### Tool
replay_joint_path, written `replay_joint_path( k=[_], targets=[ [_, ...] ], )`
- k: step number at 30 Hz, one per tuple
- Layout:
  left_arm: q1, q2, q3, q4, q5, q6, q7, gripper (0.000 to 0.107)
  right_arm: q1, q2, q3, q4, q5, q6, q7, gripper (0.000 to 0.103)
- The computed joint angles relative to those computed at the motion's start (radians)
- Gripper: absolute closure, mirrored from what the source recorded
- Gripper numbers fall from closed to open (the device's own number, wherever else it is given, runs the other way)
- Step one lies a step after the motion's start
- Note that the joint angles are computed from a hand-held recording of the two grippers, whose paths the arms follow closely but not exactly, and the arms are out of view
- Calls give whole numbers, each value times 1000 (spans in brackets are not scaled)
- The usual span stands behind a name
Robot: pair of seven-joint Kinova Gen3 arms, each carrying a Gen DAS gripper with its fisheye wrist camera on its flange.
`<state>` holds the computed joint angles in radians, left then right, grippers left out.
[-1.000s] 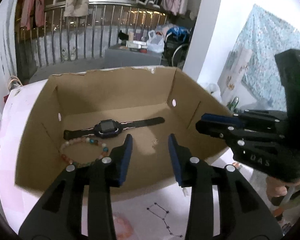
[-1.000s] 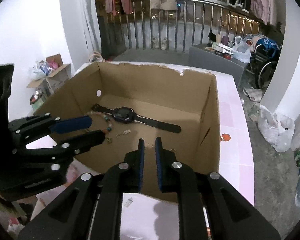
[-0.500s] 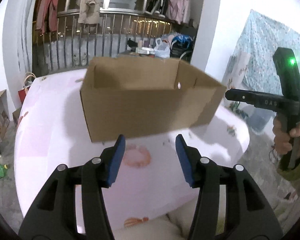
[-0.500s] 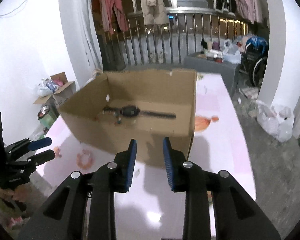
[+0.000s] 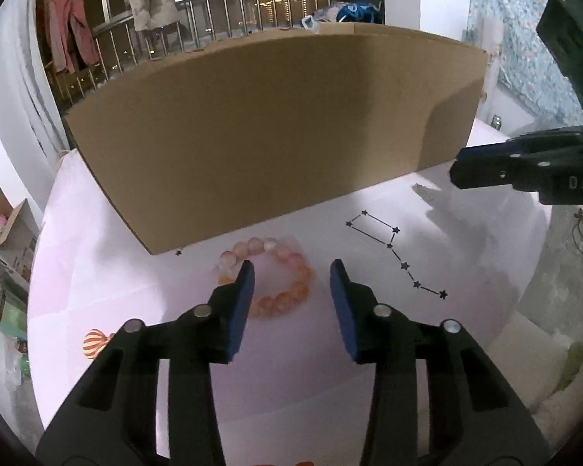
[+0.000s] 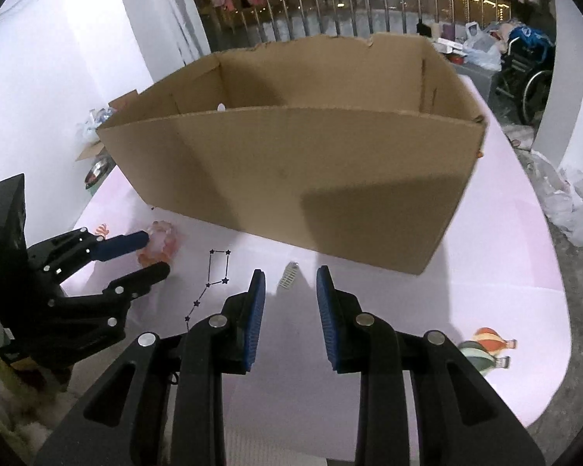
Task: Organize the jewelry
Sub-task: 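Close the left tool on the pink bead bracelet while the right tool closes on the silver charm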
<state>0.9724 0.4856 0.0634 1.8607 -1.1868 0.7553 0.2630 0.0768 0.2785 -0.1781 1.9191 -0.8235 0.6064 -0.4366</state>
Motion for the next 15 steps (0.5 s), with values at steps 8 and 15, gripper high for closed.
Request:
replay_joint_path(
  k=[8, 15],
  targets=[
    [-51, -21, -5, -4, 44, -61, -41, 90, -23, 28, -6, -15, 43, -20, -34, 76],
    [-56, -21, -17, -40, 121, -54, -100, 99, -46, 30, -21, -5, 99, -75, -93, 78]
  ],
)
